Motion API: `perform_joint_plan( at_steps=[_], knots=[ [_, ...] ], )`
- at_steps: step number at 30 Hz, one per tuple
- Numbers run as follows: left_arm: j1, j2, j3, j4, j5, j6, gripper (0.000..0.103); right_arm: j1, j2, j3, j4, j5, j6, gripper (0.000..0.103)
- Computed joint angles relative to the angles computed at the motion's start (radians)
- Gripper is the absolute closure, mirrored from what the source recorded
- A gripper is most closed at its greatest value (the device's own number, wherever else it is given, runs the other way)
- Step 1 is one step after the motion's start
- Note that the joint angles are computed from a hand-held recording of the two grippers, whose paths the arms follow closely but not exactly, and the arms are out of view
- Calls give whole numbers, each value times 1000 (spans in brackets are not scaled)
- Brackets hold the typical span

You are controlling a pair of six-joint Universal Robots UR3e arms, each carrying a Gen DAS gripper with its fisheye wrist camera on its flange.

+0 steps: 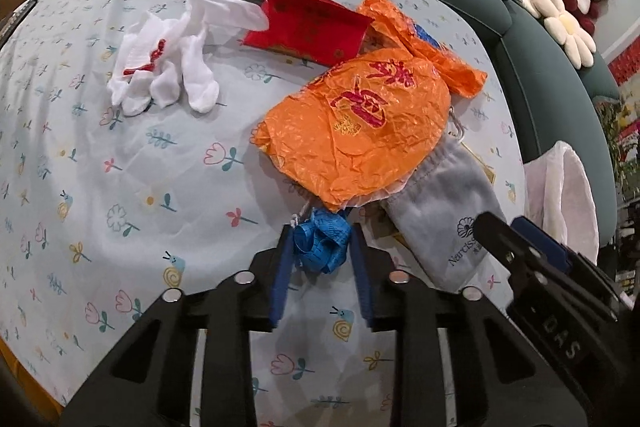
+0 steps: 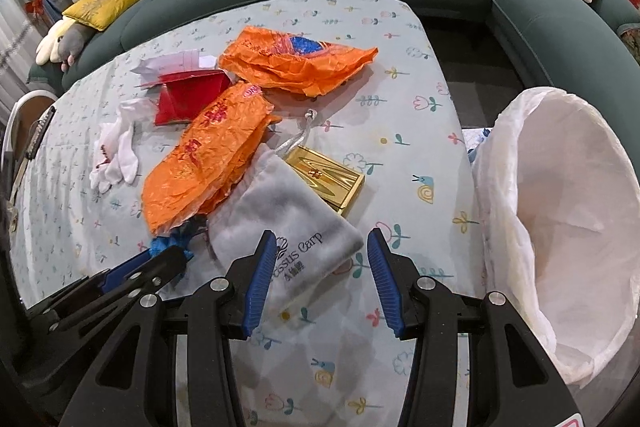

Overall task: Collect trash
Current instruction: 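Grasp the grey pouch with the right gripper while the left gripper grasps the blue strap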

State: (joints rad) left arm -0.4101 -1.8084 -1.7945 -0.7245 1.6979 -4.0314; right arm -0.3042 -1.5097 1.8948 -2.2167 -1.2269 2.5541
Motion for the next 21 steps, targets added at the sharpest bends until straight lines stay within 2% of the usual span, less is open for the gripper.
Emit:
perform_joint_plan(
  at_steps=[3, 5, 6, 7, 10, 21],
  knots=[
    [-4, 0, -4, 8, 3, 8, 79, 18, 29, -9, -6, -20, 15, 56],
    [-7, 2, -3, 4, 7, 11, 80, 23, 33, -7, 0, -22, 15, 61],
    [-9, 2, -3, 3, 8, 10, 80, 24, 27, -2, 3, -19, 6, 67],
    [-9, 5, -5, 2, 7, 9, 80, 24, 24, 0, 9, -17, -3, 78],
    [-14, 19, -10, -8, 8, 0, 80, 22, -17, 20, 32, -9, -35, 95],
    [-98, 67, 60, -90, 67, -50, 81, -112, -233, 22, 234, 111, -148, 96]
  ],
)
